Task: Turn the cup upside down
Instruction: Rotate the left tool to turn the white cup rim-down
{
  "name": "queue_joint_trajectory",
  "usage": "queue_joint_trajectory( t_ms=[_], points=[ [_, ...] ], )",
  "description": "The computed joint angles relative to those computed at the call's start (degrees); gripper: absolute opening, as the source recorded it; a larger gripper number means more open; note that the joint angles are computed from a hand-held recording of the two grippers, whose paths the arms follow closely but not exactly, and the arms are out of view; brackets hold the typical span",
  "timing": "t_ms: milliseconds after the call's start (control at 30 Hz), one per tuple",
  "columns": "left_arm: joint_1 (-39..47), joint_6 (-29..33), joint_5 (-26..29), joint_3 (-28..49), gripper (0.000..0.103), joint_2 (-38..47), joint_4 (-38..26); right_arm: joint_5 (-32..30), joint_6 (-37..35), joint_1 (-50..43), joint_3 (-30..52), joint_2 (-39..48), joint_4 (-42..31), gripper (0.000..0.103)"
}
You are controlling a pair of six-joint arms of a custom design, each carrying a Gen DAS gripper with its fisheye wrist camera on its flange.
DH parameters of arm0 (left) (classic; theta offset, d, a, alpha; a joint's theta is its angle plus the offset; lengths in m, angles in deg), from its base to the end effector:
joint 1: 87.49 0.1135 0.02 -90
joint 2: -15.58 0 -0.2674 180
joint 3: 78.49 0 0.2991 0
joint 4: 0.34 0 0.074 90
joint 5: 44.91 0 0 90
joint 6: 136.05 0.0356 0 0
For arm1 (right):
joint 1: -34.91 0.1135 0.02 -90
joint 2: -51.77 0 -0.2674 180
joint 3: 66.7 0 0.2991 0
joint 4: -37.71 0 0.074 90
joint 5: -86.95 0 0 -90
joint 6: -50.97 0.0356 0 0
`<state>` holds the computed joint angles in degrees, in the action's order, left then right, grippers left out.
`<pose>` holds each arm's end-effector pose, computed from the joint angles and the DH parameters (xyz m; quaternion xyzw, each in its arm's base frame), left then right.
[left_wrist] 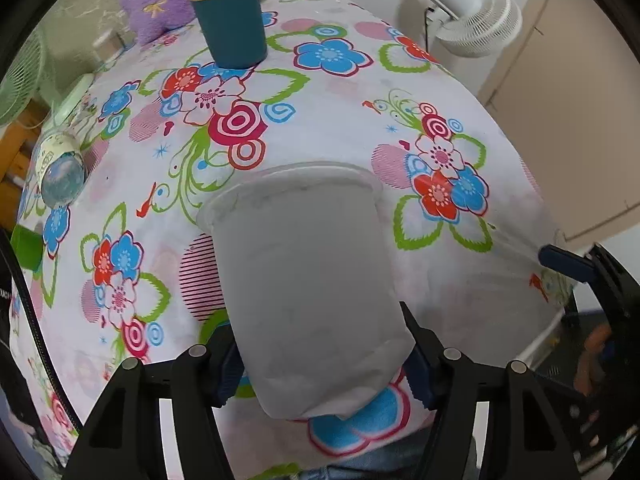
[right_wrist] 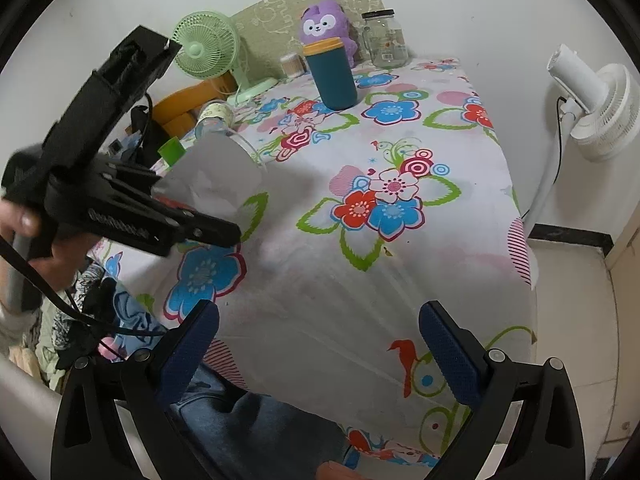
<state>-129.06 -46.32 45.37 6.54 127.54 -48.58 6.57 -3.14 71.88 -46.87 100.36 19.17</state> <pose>0.3102 -0.2753 0.1201 0.3500 0.9278 -0.0483 0.1197 0.1468 0.1031 0.0900 0.0218 0.9283 0.1526 0.3383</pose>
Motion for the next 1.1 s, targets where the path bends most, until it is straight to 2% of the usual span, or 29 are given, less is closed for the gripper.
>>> queue_joint_trajectory(
  t_ms=[267, 433, 600, 833, 967, 1100],
  points=[
    [1.75, 6.81, -1.00, 10.02, 0.068, 3.25, -13.97, -1.57, -0.08, -0.27, -0.64, 1.05, 3.60, 0.101],
    [2.05, 10.68, -1.55, 17.88, 0.068, 7.72, -24.35, -3.31, -0.69, -1.27, -0.70, 3.07, 6.64, 0.101],
    [1.80, 13.02, -4.72, 26.87, 0.068, 14.65, -35.20, -4.05, -1.03, -1.64, -0.69, 3.68, 7.88, 0.101],
    [0.37, 15.00, -9.10, 31.25, 0.068, 20.01, -43.23, -5.07, -2.28, -0.88, -0.68, 6.36, 11.88, 0.101],
    [-0.76, 15.42, -10.45, 31.39, 0.068, 20.60, -45.24, -8.18, -3.51, -2.29, -1.52, 9.84, 18.10, 0.101],
    [-1.50, 15.04, -9.90, 34.76, 0.068, 22.01, -49.98, -10.01, -3.58, -3.53, -2.54, 11.59, 23.11, 0.101]
  ],
)
